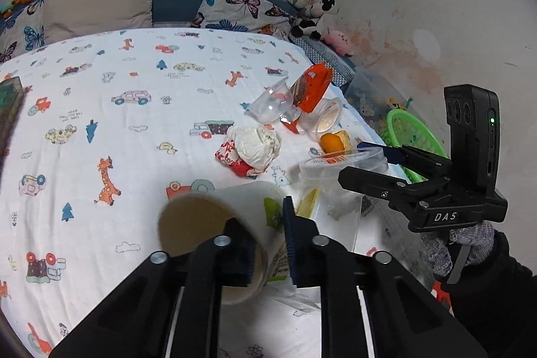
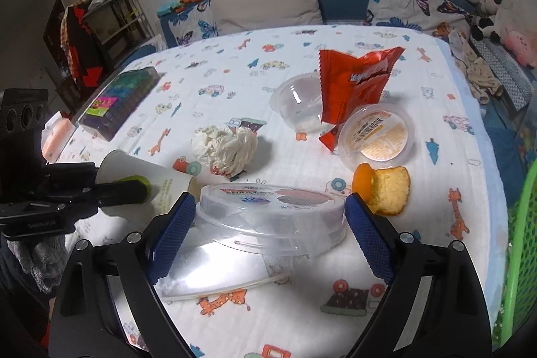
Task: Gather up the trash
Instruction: 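Grasp the white paper cup with the left tool while the right tool grasps the clear plastic lid, then drop the paper cup into the green basket with the left tool while the right tool drops the lid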
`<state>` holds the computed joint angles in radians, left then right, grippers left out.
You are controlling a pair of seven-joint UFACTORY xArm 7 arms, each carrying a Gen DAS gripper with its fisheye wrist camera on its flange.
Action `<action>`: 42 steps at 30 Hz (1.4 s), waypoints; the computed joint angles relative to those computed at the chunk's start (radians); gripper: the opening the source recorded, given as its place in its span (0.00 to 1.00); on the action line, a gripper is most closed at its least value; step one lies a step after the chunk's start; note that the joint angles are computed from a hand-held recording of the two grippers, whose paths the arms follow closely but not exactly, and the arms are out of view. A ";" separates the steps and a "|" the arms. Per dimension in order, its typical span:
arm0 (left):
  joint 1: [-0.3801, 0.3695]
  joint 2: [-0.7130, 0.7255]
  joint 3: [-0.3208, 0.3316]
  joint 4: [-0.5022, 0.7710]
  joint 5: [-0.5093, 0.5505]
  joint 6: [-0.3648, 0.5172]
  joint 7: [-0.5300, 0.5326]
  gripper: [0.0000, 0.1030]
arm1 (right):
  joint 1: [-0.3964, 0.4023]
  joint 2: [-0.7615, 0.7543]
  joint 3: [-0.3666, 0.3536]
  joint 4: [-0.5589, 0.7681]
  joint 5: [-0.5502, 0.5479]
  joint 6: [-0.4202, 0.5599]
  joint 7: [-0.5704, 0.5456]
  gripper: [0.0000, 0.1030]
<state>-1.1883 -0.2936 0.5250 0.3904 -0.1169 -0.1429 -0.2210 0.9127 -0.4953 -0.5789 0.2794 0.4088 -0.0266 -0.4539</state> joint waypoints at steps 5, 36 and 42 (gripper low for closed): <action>0.139 -0.020 -0.150 -0.006 -0.005 0.007 -0.020 0.08 | -0.077 -0.065 0.053 -0.039 -0.017 0.003 0.017 0.87; 0.009 0.319 -0.342 0.537 -0.398 0.159 0.334 0.08 | -0.976 -0.406 0.061 -0.136 -0.080 0.277 -0.194 0.86; 0.065 0.425 -0.421 0.678 -0.358 0.220 0.306 0.08 | -0.989 -0.322 -0.026 -0.090 -0.014 0.262 -0.291 0.86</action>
